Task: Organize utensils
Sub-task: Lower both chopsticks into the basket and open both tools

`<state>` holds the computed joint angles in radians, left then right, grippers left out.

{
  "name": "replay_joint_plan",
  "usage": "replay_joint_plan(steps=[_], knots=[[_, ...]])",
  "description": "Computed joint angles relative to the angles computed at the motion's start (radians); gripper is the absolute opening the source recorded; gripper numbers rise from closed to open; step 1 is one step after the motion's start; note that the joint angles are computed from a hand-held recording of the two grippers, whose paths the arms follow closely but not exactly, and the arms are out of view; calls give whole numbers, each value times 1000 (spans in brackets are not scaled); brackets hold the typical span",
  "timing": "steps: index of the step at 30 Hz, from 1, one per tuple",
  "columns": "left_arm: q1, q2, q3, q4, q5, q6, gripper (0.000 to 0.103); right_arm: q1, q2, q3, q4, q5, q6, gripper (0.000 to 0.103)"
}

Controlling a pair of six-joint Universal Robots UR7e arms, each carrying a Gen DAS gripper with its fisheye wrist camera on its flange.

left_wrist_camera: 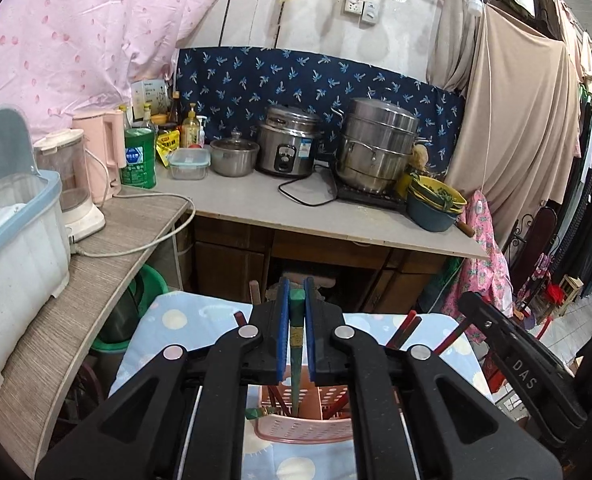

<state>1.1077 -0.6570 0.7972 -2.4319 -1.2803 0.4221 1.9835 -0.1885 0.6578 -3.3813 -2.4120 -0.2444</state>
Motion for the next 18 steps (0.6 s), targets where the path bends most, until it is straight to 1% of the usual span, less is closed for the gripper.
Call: replay_joint_plan(steps=[3, 4, 9, 11, 18], knots=[[0, -7, 15, -14, 1, 6, 7, 0, -3, 13, -13, -4, 0, 12], [0, -10, 24, -24, 3, 10, 7, 0, 2, 3, -8, -5, 0, 12], [-1, -28, 53, -40, 6, 8, 10, 6, -11, 33, -38, -8, -1, 12], [0, -35, 64, -43, 6, 5, 14, 9, -14, 40, -45, -12, -6, 12], [-2, -80, 136, -75, 13, 19, 17, 26, -27, 80, -77, -28, -32, 12]])
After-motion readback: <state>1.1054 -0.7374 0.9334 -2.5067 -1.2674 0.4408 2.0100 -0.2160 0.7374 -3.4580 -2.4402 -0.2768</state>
